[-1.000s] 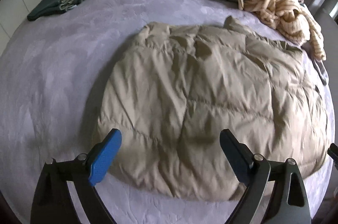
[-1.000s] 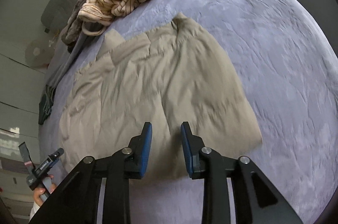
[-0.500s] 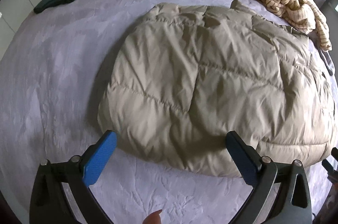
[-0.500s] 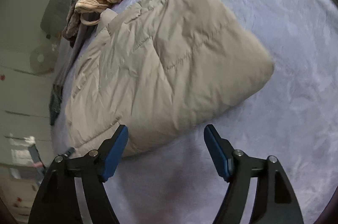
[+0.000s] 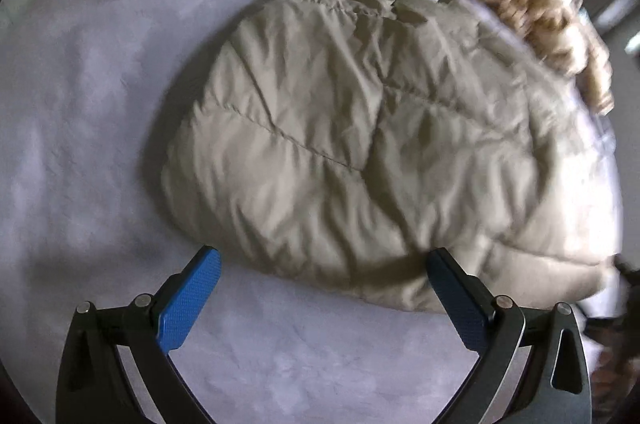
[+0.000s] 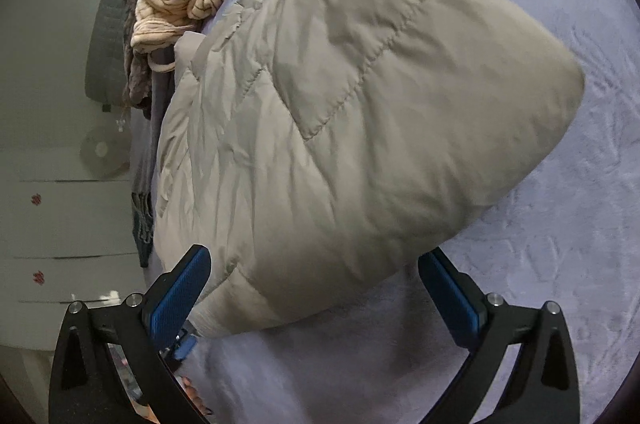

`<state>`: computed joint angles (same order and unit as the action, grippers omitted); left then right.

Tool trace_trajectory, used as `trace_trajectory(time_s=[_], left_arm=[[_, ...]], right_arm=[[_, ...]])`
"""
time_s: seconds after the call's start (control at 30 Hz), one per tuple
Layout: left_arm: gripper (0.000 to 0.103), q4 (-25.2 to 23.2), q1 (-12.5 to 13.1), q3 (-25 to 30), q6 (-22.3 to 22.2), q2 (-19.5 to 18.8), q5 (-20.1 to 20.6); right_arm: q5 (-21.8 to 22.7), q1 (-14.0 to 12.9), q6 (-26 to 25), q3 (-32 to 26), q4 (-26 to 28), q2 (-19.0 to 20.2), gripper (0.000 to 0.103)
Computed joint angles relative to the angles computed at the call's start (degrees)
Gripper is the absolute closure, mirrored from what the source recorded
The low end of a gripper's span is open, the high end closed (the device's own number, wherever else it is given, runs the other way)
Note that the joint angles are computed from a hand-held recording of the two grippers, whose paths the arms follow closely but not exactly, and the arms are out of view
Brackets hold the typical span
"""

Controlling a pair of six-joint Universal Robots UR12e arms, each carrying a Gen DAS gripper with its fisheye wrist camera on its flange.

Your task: Fold large clothes

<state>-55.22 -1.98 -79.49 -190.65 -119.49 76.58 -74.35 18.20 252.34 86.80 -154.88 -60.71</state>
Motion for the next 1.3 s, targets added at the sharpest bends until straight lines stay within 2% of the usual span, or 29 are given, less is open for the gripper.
trace_trajectory(time_s=[0.03,0.07,0.17,0.27,0.33,0.4,0.53,0.7,0.83,0.87,0.93,0.97,1.0,1.03,1.07,1.1,1.17,1.2,1.3], left_arm=[[0.000,1.37,1.09,-1.41,-1.86,0.44,-4.72],[0.000,2.29,1.84,-2.45,-3.50,0.74,-7.67],[0.000,5.08,3.62,-5.42,-7.50,1.41,-14.50],[0.000,5.41,4.60,-6.61,-8.24,1.13,-19.49],[0.000,5.16,4.83,-6.59,-8.82,0.43,-21.34],[0.000,6.02,4.85,-6.18,-9.79,-0.47,-22.01],[0.000,11.14,4.49,-4.86,-13.80,-2.51,-22.77],[0.000,13.74,4.06,-2.00,-17.33,-4.90,-21.35],[0.000,16.39,3.96,-1.45,-21.02,-6.12,-20.04],[0.002,16.98,3.94,-1.57,-21.59,-6.11,-19.57],[0.027,17.76,3.85,-1.79,-21.20,-5.89,-18.29],[0.050,18.03,4.00,-1.75,-20.32,-5.91,-18.90],[0.061,18.40,4.21,-1.91,-20.07,-5.80,-19.35],[0.067,18.73,4.26,-1.88,-19.67,-5.71,-19.36],[0.076,19.12,4.26,-1.90,-18.05,-5.42,-19.02],[0.081,19.03,4.16,-1.94,-15.64,-4.94,-18.22],[0.084,18.77,3.60,-1.33,-11.19,-4.40,-16.44],[0.085,18.92,3.36,-1.23,-8.69,-4.00,-15.67],[0.087,20.24,3.49,-1.77,-4.56,-2.72,-15.69]], right_arm=[[0.23,-0.03,0.55,0.11,-0.58,0.12,0.000],[0.44,-0.03,1.09,0.34,-1.28,0.18,0.000],[1.73,-0.18,2.75,1.18,-4.08,0.38,0.000],[3.87,-0.55,4.82,1.99,-7.36,0.79,0.000],[4.05,-0.66,5.99,2.39,-8.67,0.95,0.000],[4.22,-0.74,7.08,2.38,-10.20,1.36,0.000],[5.33,-0.87,8.03,1.07,-13.38,3.04,0.000],[8.30,-0.85,6.07,-2.46,-13.37,5.79,0.000],[8.22,-0.60,5.63,-4.45,-13.50,7.58,0.000],[7.86,-0.56,6.22,-4.55,-13.79,7.79,0.000],[7.51,-0.59,7.40,-4.40,-14.56,7.89,0.000],[7.20,-0.56,8.21,-4.28,-14.91,7.86,0.001],[6.86,-0.52,8.82,-4.15,-15.18,7.79,0.004],[6.54,-0.48,9.33,-4.08,-15.14,7.69,0.014],[6.45,-0.46,9.30,-4.15,-14.43,7.59,0.036],[6.69,-0.48,8.80,-4.43,-13.06,7.55,0.049],[5.98,-0.32,8.09,-4.58,-13.02,7.40,0.065],[5.54,-0.23,7.38,-4.68,-12.82,7.22,0.071],[3.82,0.27,5.26,-4.82,-12.84,6.43,0.079]])
